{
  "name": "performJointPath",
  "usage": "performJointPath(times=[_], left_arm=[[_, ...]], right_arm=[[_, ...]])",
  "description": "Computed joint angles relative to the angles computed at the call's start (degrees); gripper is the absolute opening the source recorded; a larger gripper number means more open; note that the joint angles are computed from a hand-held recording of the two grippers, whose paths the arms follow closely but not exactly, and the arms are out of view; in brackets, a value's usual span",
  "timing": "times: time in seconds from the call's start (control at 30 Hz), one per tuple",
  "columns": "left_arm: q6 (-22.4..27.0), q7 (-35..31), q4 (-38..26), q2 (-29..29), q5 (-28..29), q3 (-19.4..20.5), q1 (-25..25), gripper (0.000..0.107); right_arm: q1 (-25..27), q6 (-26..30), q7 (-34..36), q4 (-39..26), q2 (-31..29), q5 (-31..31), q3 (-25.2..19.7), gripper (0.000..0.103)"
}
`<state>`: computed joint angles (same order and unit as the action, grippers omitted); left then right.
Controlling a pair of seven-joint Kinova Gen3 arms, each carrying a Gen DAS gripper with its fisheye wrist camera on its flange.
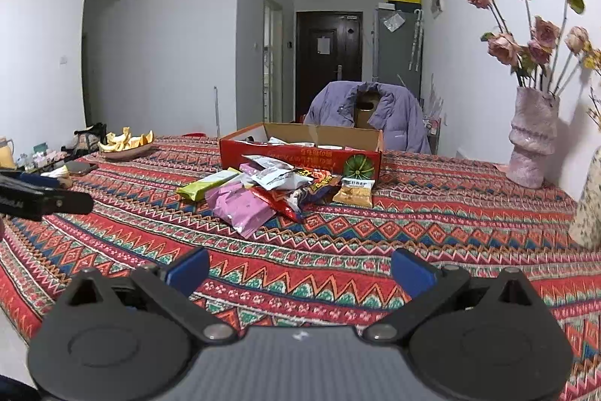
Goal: Organize snacks
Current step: 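Grasp a white packet with the left tool while the right tool grasps a clear yellow-filled packet, then lift both held packets from the pile and carry them toward the box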
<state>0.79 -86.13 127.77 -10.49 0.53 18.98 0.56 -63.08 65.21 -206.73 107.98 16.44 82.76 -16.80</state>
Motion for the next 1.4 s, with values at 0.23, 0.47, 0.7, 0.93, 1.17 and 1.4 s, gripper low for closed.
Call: performJointPath(times=[0.23, 0.47, 0.7, 0.93, 1.17, 1.4], left_arm=[[-2.77, 3.69, -8.35, 9.91, -9.6, -6.46, 9.85, 0.103], [-0.04, 4.16, -24.0, 25.02, -16.31, 2.06, 4.87, 0.084], [10.89, 0.48, -40.26, 38.63, -9.74, 3.17, 5.2, 0.066], [11.39, -8.49, -43.13, 43.19, -4.95, 8.06, 1.67, 0.068], [11.16, -9.98, -43.29, 42.47, -1.5, -0.11, 8.61, 0.057], [10.77, -11.35, -41.3, 39.59, 2.89, -3.06, 10.42, 0.055]], right_arm=[[7.31, -7.07, 7.93, -1.57, -3.24, -0.65, 2.25, 0.103], [20.69, -19.31, 24.06, -9.94, -0.61, -9.23, 4.34, 0.102], [30.22, -29.5, 40.37, -23.59, 11.25, -22.64, 7.28, 0.091], [28.37, -30.41, 49.82, -36.07, 21.92, -33.0, 13.56, 0.085], [25.2, -35.26, 47.93, -37.0, 24.19, -36.44, 20.34, 0.081], [21.43, -37.87, 48.2, -36.9, 25.04, -39.5, 27.09, 0.033]])
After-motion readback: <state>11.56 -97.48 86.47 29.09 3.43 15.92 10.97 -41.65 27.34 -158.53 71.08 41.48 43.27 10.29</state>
